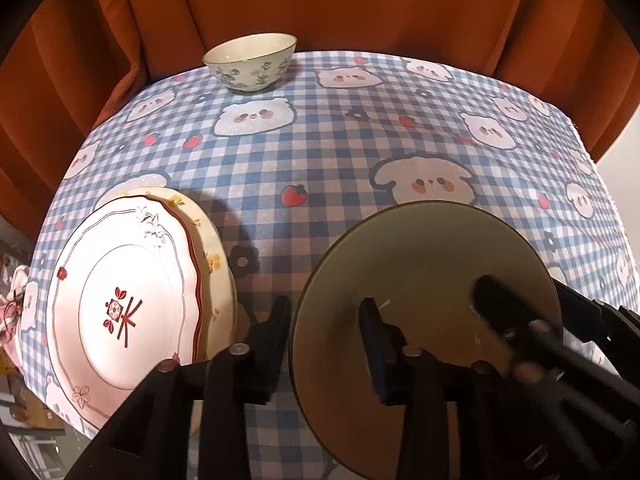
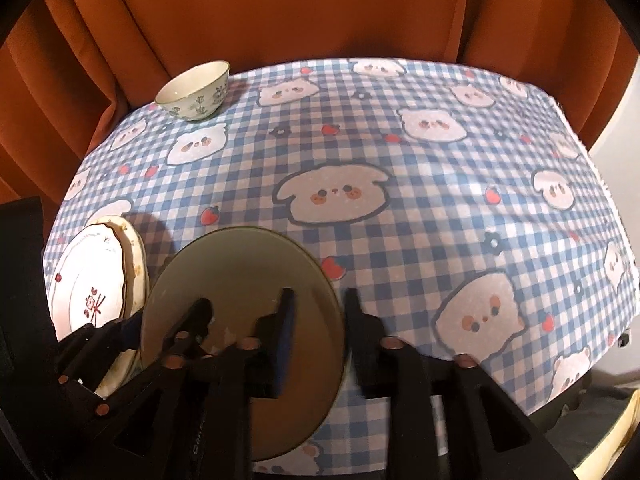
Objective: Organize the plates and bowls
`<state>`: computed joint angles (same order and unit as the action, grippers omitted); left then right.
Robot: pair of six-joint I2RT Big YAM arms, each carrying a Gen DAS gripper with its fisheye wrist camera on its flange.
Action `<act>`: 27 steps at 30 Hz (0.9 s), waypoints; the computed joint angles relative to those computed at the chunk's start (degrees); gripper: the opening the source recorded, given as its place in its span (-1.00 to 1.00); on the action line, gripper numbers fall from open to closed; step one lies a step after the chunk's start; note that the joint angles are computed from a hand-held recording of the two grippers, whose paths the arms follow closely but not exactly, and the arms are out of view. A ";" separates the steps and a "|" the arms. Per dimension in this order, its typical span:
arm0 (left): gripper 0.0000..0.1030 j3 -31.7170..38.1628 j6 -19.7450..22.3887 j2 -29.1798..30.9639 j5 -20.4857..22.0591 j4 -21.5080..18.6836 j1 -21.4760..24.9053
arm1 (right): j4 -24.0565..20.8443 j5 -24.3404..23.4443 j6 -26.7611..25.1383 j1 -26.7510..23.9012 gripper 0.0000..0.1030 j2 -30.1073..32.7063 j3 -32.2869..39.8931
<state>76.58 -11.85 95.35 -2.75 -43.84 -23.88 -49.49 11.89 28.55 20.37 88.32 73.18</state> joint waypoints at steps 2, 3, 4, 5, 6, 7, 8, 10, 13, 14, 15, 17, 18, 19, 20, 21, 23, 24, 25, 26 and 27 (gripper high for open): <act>0.07 -0.09 1.05 -0.29 1.79 -0.19 0.67 | -0.22 0.50 1.39 0.26 0.14 -0.04 -0.10; 0.27 -0.25 1.43 -0.50 2.38 -0.17 0.89 | -0.37 1.30 2.39 0.53 0.18 -0.22 -0.15; 0.29 -0.67 2.16 -1.00 3.16 0.15 1.21 | -0.48 1.48 2.76 0.64 0.22 -0.19 -0.05; 0.31 -0.97 2.93 -1.39 4.08 0.28 1.51 | -1.09 1.89 3.48 1.00 0.24 -0.11 0.33; 0.37 -0.94 3.64 -1.60 5.04 -0.01 1.81 | -1.52 2.44 3.98 1.34 0.25 -0.11 0.57; 0.40 -1.05 4.27 -1.87 5.77 -0.20 2.13 | -2.09 3.15 4.53 1.78 0.27 -0.07 0.87; 0.43 -1.31 4.82 -2.18 6.29 0.02 2.34 | -2.50 3.62 4.99 2.07 0.30 0.01 1.12; 0.45 -1.73 6.54 -3.16 7.47 0.01 3.18 | -3.66 4.76 6.58 2.91 0.34 0.10 1.75; 0.47 -1.86 8.32 -4.25 8.72 -0.31 4.49 | -5.35 7.03 8.65 4.48 0.37 0.31 2.98; 0.47 -1.78 8.73 -4.41 8.96 -0.40 4.89 | -5.88 7.75 9.37 5.02 0.38 0.45 3.51; 0.48 -1.74 9.52 -4.77 9.21 -0.56 5.53 | -6.52 8.73 10.51 5.74 0.39 0.67 4.25; 0.48 -1.69 10.45 -5.15 9.54 -0.75 6.46 | -7.36 9.79 12.19 6.86 0.40 1.16 5.43; 0.48 -1.66 11.04 -5.39 9.85 -0.83 7.13 | -7.82 10.28 12.92 7.31 0.40 1.43 5.99; 0.48 -1.65 11.61 -5.61 10.12 -0.79 7.83 | -8.22 10.71 13.63 7.77 0.40 1.73 6.60; 0.47 -1.56 12.12 -5.70 10.26 -0.75 8.45 | -8.59 11.13 14.30 8.32 0.40 2.15 7.38; 0.47 -1.44 12.68 -5.74 10.38 -0.75 9.08 | -8.88 11.56 14.79 8.89 0.40 2.65 8.24; 0.47 -1.05 13.77 -5.65 10.59 -0.75 10.11 | -9.60 12.27 15.76 9.89 0.40 3.90 10.20; 0.47 -0.59 14.64 -5.50 10.70 -0.80 10.90 | -9.74 12.46 16.12 10.27 0.40 4.46 11.03; 0.47 -0.43 15.14 -5.50 10.82 -0.67 11.37 | -9.82 12.58 16.49 10.58 0.40 5.08 11.88; 0.47 -0.18 15.77 -5.43 10.95 -0.30 11.98 | -9.92 12.72 16.82 10.89 0.40 5.56 12.55; 0.47 0.38 16.38 -5.21 10.84 -0.07 12.64 | -9.78 13.04 17.01 11.25 0.40 6.22 13.51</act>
